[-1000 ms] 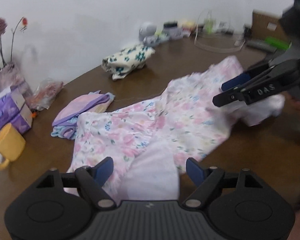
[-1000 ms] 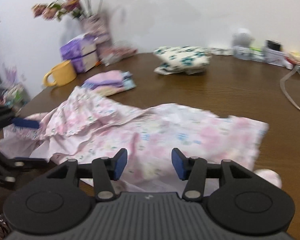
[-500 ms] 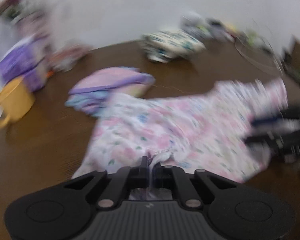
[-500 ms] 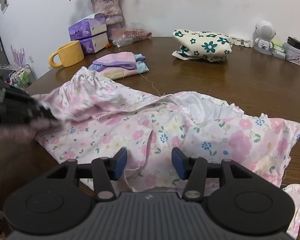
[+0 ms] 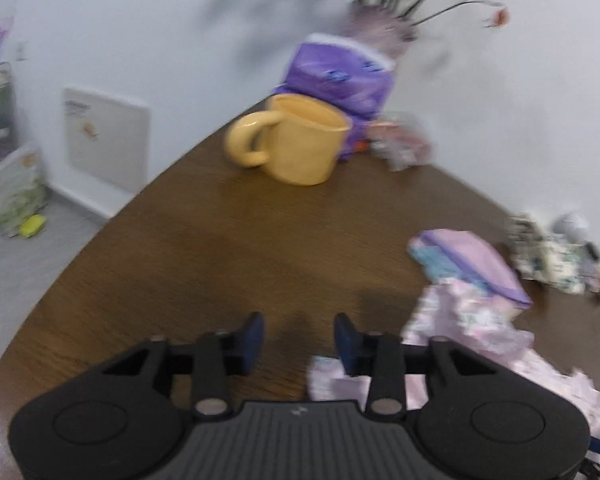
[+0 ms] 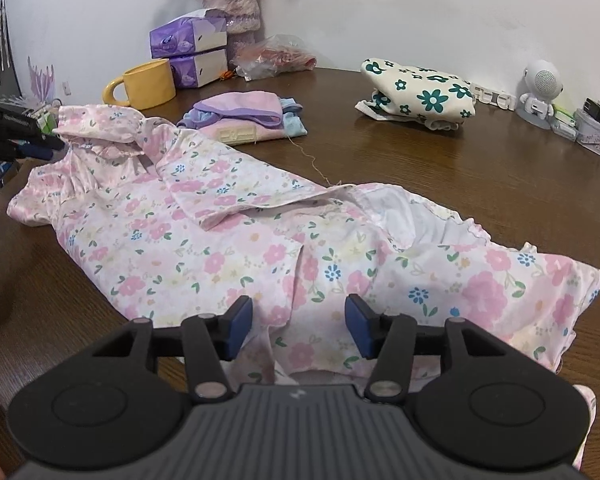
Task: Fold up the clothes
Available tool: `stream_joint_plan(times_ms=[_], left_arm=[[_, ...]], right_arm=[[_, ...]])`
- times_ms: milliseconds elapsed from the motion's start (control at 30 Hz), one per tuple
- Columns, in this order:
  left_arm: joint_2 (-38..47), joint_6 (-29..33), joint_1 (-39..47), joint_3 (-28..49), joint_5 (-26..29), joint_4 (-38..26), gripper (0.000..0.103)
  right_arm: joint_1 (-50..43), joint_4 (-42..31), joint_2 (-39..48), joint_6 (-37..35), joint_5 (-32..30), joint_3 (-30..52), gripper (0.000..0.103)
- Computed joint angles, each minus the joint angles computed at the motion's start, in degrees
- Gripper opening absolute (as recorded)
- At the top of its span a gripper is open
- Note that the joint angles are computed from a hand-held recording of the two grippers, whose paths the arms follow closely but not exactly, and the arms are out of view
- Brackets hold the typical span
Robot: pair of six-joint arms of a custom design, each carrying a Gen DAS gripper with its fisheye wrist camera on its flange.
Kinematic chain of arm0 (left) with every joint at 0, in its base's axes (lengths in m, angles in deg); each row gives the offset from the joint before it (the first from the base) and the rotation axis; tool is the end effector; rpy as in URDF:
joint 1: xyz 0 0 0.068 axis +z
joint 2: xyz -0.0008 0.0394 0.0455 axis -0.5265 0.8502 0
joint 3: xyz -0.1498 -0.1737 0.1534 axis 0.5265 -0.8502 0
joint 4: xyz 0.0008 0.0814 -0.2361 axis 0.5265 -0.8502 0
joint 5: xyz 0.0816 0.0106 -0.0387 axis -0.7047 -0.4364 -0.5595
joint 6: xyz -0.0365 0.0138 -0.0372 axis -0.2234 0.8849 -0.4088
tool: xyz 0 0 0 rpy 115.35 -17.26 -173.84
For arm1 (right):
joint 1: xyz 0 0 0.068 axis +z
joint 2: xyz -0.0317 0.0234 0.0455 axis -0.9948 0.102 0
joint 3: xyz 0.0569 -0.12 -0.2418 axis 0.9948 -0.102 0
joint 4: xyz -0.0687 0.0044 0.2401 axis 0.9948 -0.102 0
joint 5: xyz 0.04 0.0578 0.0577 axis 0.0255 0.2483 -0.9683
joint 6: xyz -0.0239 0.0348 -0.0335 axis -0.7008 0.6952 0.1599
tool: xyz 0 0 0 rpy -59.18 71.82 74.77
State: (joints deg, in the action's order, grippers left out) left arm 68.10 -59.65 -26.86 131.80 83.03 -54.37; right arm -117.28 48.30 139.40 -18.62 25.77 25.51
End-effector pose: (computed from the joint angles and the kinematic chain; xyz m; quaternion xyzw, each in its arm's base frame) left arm 0.3848 0.0193 0.2304 0.0104 0.9141 -0.1755 0.3654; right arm 0.2059 -0.1169 0.1933 0.0100 0.9243 0.0223 0.3808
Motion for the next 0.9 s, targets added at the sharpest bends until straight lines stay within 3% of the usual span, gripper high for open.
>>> stream_joint_plan(times_ms=[167,300,367,500,600,700,800,900], left_arm=[[-3.54,16.04,-2.9,-0.09,15.0,-7.65,0.054],[-3.8,21.13,-10.03,1.06,11.89,-10.83,0.054],[-2.55,17.93,-13.69,2.04,5.31,-8.42,0.053],[0.62,10.58,-16.36,3.18,-8.19,-0.65,0.032],[6.26,0.73,-12.86,8.92,-7.51,-0.67,0.033],[10.1,-3.78,-9.21,13.2,-9.6,-1.29,0.035],[9.8,-3.03,-6.3,13.0,-8.76,-1.62,0.041],[6.06,4.27,-4.7,8.96,-1.74,-2.13,0.048]], right_arm=[[-0.14,-0.1,-0.14,2.45,-0.54,0.53,0.053],[1.29,0.6,-0.17,3.85,1.59,0.19,0.053],[1.79,1.81,-0.38,3.98,2.38,-0.77,0.054],[1.87,2.72,-1.39,3.88,2.66,-2.08,0.055],[1.45,3.59,-1.79,3.29,2.07,-2.97,0.056],[1.18,4.13,-1.77,3.17,1.43,-3.32,0.058],[0.37,3.91,-1.8,3.04,0.01,-3.29,0.059],[-2.01,3.56,-1.91,3.05,-3.93,-2.65,0.059]])
